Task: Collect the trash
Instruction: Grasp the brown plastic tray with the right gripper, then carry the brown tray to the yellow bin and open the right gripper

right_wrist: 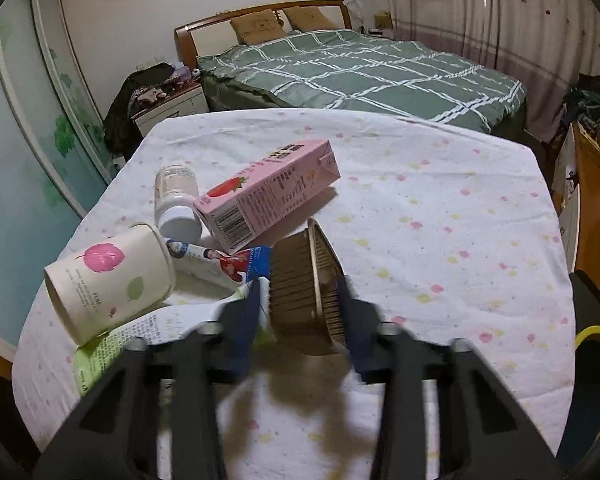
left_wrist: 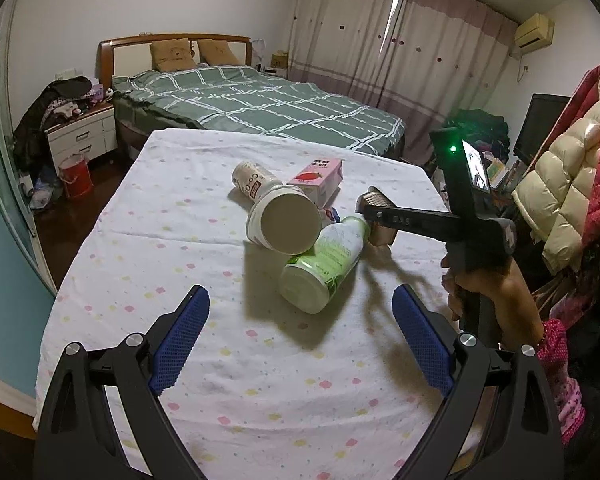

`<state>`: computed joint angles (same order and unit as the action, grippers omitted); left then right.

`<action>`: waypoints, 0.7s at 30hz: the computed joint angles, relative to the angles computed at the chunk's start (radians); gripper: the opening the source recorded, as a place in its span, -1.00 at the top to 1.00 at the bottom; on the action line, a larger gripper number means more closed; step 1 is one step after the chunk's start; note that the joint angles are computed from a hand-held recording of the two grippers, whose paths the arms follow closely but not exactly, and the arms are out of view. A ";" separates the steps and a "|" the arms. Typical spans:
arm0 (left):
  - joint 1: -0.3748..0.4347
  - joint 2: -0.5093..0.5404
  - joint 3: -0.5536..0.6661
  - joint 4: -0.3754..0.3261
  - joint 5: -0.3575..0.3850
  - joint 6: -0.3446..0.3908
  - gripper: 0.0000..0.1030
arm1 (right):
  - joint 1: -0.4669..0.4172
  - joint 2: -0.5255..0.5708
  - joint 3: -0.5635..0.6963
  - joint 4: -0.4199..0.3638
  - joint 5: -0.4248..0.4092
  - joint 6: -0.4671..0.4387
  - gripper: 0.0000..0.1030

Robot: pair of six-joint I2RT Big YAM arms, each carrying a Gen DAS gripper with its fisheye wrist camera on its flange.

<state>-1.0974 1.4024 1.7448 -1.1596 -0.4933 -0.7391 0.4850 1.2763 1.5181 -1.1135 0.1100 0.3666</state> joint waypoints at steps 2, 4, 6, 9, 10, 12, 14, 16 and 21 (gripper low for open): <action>0.002 0.005 0.002 -0.001 0.006 -0.002 -0.78 | -0.005 -0.016 -0.007 0.003 -0.008 0.005 0.72; 0.004 0.008 0.004 -0.003 0.012 -0.001 -0.78 | -0.007 -0.038 -0.016 0.007 -0.009 0.008 0.72; 0.003 0.015 0.006 -0.003 0.017 0.001 -0.78 | -0.007 -0.064 -0.025 0.009 -0.009 0.015 0.72; 0.002 0.025 0.012 -0.003 0.024 0.006 -0.78 | -0.013 -0.110 -0.042 0.009 -0.012 0.020 0.72; 0.001 0.029 0.016 -0.004 0.026 0.007 -0.78 | -0.019 -0.134 -0.053 0.006 -0.016 0.022 0.72; -0.001 0.037 0.022 -0.004 0.033 0.010 -0.78 | -0.027 -0.167 -0.069 -0.004 -0.014 0.026 0.72; -0.003 0.045 0.024 0.000 0.040 0.012 -0.78 | -0.047 -0.207 -0.092 -0.024 -0.013 0.026 0.72; -0.006 0.055 0.030 -0.002 0.046 0.015 -0.78 | -0.071 -0.241 -0.114 -0.044 -0.009 0.028 0.72; -0.006 0.081 0.049 -0.004 0.062 0.026 -0.78 | -0.207 -0.340 -0.191 -0.098 0.001 0.017 0.72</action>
